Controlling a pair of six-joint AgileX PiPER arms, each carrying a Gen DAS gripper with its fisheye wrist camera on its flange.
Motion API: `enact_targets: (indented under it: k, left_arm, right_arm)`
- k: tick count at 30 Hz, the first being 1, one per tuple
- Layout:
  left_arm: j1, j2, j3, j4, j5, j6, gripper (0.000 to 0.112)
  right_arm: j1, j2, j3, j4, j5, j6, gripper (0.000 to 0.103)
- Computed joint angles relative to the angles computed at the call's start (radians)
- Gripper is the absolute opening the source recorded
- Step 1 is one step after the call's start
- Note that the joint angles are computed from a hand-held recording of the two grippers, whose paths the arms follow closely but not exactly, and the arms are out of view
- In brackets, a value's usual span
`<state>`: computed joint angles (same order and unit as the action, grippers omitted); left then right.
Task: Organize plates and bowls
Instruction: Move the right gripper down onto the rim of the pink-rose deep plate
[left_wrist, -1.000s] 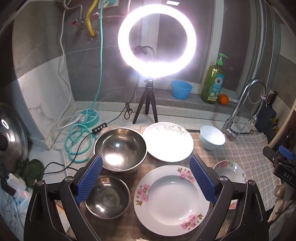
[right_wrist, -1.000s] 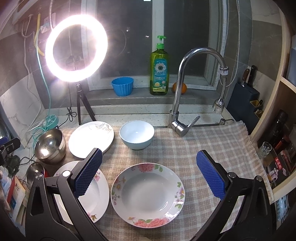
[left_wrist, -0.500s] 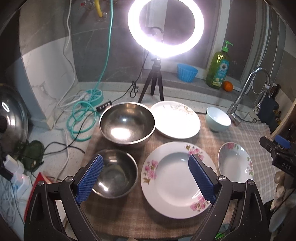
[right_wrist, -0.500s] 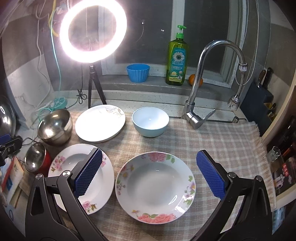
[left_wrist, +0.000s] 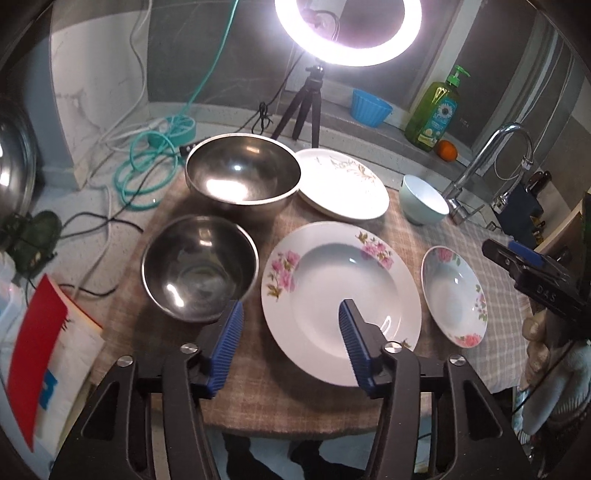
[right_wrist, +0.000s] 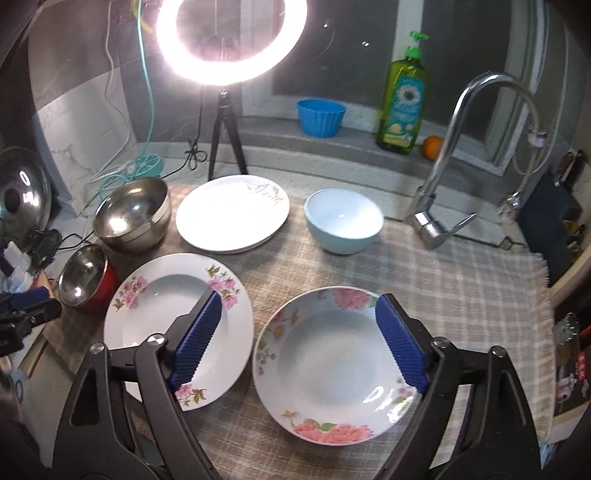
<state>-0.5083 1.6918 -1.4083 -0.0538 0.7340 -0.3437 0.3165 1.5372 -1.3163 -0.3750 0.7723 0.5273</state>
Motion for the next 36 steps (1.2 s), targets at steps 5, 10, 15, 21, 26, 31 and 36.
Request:
enact_targets:
  k: [5, 10, 15, 21, 26, 31, 36]
  left_arm:
    - [0.023, 0.002, 0.054, -0.101, -0.013, 0.043, 0.043]
    - [0.046, -0.001, 0.110, -0.197, -0.036, 0.064, 0.043]
    - [0.070, 0.023, 0.134, -0.262, -0.054, 0.072, 0.043]
    - [0.095, 0.058, 0.142, -0.338, -0.059, 0.073, 0.041]
    - [0.089, 0.083, 0.126, -0.334, -0.067, 0.046, 0.041]
    - [0.087, 0.110, 0.115, -0.349, -0.072, 0.045, 0.039]
    - [0.099, 0.140, 0.103, -0.393, -0.065, 0.087, 0.038]
  right_arm:
    - [-0.069, 0.092, -0.034, 0.235, -0.023, -0.234, 0.061]
    - [-0.145, 0.177, -0.088, 0.490, 0.028, -0.435, 0.048]
    - [-0.186, 0.252, -0.166, 0.635, 0.081, -0.550, 0.048]
    - [-0.195, 0.385, -0.326, 0.674, 0.167, -0.635, 0.048]
    - [-0.213, 0.487, -0.447, 0.703, 0.237, -0.657, 0.044]
    - [-0.206, 0.572, -0.553, 0.698, 0.296, -0.665, 0.035]
    - [-0.209, 0.637, -0.628, 0.694, 0.333, -0.657, 0.032]
